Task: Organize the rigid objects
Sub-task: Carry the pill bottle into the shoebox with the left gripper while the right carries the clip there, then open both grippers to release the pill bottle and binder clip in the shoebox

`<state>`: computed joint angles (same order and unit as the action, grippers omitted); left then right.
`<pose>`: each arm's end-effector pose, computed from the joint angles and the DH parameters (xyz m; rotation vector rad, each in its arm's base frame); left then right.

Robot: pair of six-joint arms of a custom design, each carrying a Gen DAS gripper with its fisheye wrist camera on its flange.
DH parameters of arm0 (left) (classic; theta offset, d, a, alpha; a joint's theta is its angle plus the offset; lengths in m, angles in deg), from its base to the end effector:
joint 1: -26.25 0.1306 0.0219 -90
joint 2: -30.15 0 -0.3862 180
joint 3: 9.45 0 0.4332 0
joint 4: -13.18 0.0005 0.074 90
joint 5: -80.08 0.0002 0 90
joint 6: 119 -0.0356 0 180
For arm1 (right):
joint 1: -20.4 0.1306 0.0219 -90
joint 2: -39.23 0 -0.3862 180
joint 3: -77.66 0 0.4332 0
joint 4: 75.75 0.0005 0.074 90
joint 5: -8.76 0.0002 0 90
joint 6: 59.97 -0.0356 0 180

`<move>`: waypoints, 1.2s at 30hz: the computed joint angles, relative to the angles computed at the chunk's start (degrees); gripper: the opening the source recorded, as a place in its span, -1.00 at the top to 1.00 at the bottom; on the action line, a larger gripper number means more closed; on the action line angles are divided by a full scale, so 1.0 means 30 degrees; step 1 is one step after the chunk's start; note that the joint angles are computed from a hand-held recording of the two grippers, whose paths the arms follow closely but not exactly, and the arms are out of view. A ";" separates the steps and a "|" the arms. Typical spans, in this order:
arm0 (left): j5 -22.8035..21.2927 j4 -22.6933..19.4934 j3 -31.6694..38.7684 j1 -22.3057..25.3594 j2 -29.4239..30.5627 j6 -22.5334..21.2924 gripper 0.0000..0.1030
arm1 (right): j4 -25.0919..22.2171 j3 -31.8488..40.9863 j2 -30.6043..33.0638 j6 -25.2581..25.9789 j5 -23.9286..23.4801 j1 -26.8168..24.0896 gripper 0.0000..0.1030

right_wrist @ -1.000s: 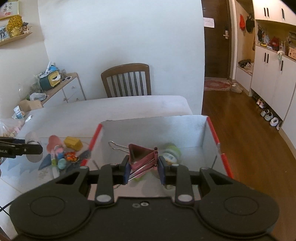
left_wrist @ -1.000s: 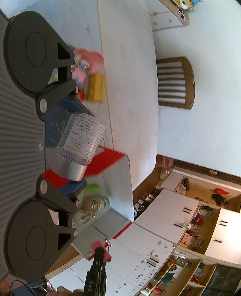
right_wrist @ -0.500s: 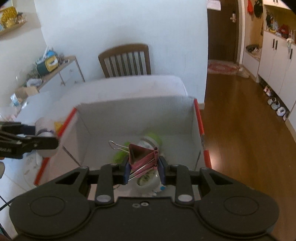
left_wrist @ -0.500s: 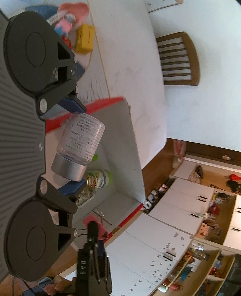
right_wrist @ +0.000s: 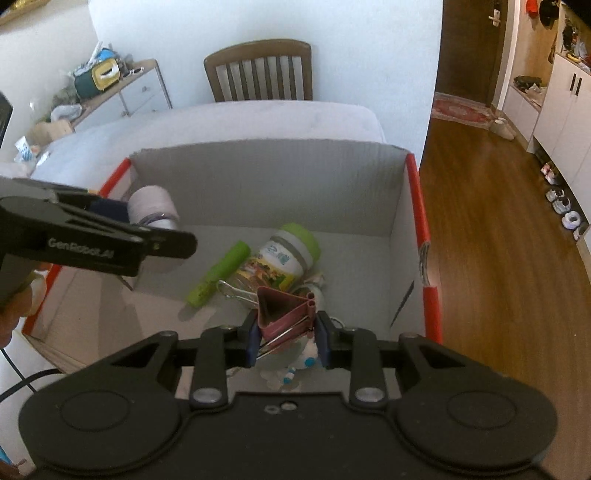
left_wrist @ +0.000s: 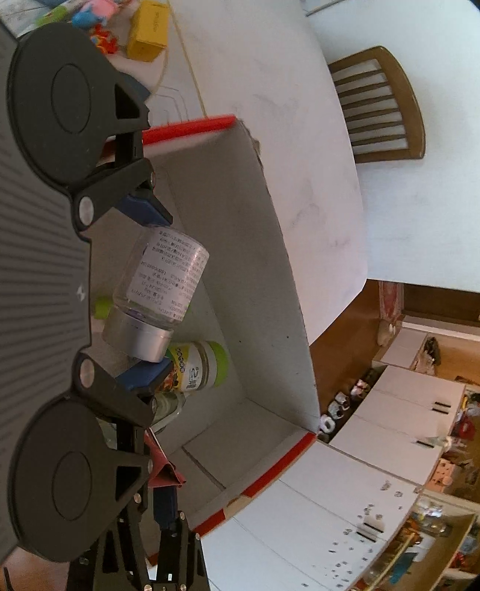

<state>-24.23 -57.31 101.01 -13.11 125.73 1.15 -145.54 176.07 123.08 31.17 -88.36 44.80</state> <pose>0.4222 -0.3356 0.5366 0.1041 2.5048 -0.1836 0.4191 0.1944 0.5336 -0.6130 2.4795 0.3168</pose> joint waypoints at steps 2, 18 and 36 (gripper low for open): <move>-0.0713 -0.0444 0.0517 -0.0188 0.0495 -0.0159 -0.49 | -0.0186 0.0166 0.0243 0.0080 0.0198 0.0075 0.44; 0.1192 -0.2258 0.2337 0.0441 0.2480 0.0069 -0.49 | -0.0033 0.0206 0.0457 0.0555 -0.0136 -0.0341 0.41; -0.0198 -0.2056 0.1823 -0.0293 0.1228 0.0116 -0.51 | 0.0088 0.0123 -0.0083 0.0605 0.0362 -0.0009 -0.02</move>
<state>-24.82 -63.48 106.48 -13.98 129.41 1.49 -145.28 176.44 122.83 32.98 -87.28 44.77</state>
